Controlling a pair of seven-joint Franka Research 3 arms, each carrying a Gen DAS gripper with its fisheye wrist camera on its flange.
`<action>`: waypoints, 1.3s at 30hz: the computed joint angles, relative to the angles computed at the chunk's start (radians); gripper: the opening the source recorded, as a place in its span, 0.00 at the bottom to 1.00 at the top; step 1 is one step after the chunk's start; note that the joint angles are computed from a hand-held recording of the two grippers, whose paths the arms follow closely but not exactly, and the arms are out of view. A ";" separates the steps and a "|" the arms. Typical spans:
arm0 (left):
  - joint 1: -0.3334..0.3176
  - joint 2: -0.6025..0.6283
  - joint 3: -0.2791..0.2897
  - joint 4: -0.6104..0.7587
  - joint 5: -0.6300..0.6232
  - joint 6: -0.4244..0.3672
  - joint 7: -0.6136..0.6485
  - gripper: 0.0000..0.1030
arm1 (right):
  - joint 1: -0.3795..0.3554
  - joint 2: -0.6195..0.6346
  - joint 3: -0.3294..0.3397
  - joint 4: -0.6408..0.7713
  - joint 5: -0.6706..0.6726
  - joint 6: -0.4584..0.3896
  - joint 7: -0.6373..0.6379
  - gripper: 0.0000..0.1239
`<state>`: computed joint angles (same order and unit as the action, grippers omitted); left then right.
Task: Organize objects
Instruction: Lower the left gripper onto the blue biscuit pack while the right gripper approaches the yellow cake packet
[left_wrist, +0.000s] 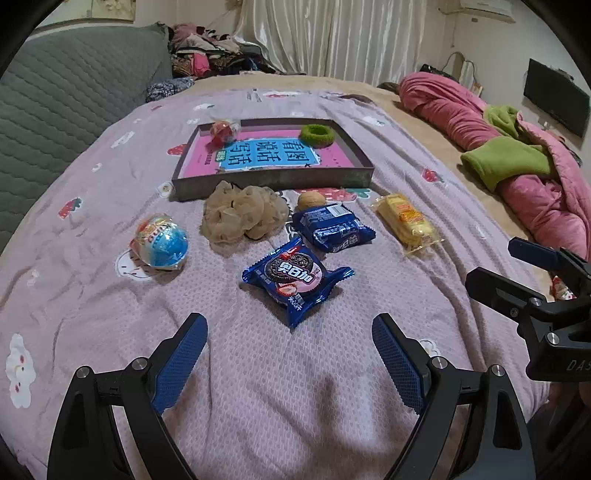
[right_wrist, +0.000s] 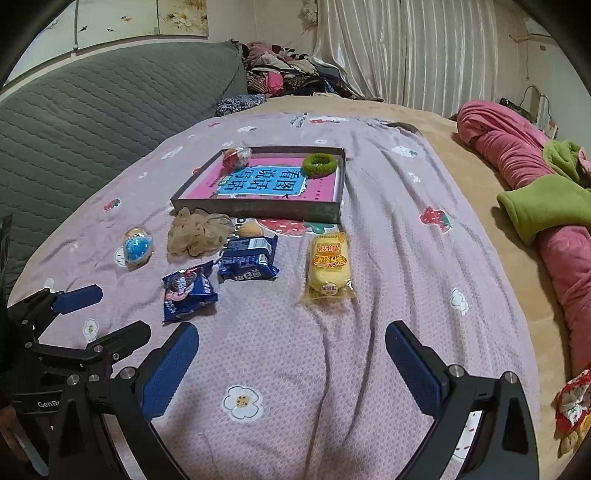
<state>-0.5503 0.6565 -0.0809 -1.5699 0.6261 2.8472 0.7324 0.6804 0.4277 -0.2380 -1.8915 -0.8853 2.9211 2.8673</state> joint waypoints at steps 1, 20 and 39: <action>0.007 0.013 -0.009 0.015 -0.009 -0.003 0.011 0.89 | -0.003 0.006 0.001 0.005 0.003 -0.003 -0.006 0.82; 0.006 0.194 -0.024 0.238 -0.111 -0.037 0.166 0.89 | -0.025 0.137 -0.017 0.111 0.310 0.019 -0.274 0.82; 0.023 0.393 -0.052 0.511 -0.240 -0.099 0.341 0.89 | -0.030 0.312 -0.044 0.302 0.568 -0.032 -0.514 0.82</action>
